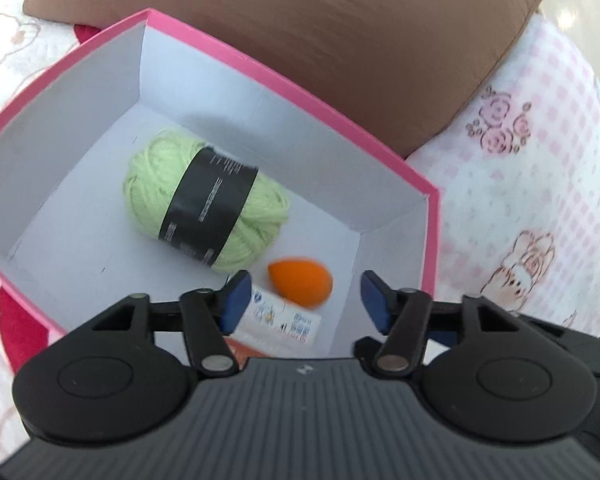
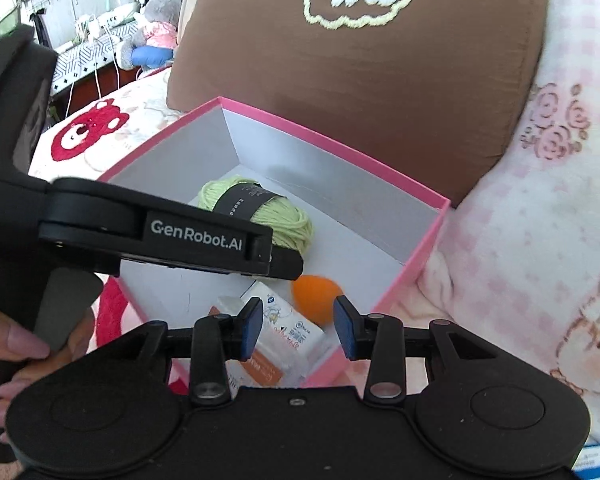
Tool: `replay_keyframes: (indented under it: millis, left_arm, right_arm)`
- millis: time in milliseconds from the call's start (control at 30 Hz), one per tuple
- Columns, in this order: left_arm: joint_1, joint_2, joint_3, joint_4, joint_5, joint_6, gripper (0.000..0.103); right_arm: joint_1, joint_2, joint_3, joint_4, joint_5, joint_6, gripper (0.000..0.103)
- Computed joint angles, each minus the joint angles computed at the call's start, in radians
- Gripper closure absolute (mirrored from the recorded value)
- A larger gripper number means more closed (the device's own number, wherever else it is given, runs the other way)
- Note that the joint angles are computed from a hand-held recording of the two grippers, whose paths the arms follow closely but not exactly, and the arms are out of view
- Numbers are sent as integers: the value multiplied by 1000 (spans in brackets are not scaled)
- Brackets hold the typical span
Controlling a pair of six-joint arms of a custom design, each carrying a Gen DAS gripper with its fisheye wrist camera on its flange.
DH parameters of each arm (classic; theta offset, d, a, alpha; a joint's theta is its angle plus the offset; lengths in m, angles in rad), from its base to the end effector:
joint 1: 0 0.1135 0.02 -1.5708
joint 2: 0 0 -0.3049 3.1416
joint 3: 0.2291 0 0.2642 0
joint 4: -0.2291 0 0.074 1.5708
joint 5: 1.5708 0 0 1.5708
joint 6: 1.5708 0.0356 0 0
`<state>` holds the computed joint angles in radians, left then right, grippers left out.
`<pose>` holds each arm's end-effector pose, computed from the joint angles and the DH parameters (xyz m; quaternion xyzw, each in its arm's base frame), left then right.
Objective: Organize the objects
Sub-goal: 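Raise the left tool out of the pink box and pull back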
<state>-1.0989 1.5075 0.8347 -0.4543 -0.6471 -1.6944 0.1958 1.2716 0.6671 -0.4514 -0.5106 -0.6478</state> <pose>0.1479 -0.2426 0.2119 -0.3382 0.8637 -0.1517 0.3416 0.2199 0.0614 0.2165 -0.4417 0.8274 0.1828 0.2948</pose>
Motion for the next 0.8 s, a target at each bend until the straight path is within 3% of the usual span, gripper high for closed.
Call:
replay_keyframes:
  millis: [233, 367, 600, 667, 800]
  left_arm:
    - [-65, -6, 66, -143, -7, -104, 35]
    - [-139, 54, 227, -405, -5, -155, 34]
    - [-268, 109, 433, -701, -36, -238, 22]
    - [-305, 126, 503, -787, -48, -262, 17]
    - [-380, 166, 630, -952, -64, -340, 12]
  right_arm:
    - [-75, -84, 0, -108, -54, -48, 56]
    - [-146, -109, 41, -250, -109, -125, 56]
    - [-252, -186, 95, -457, -167, -263, 53]
    - [-263, -266, 88, -484, -135, -283, 52]
    - [-364, -336, 135, -651, -186, -430, 45]
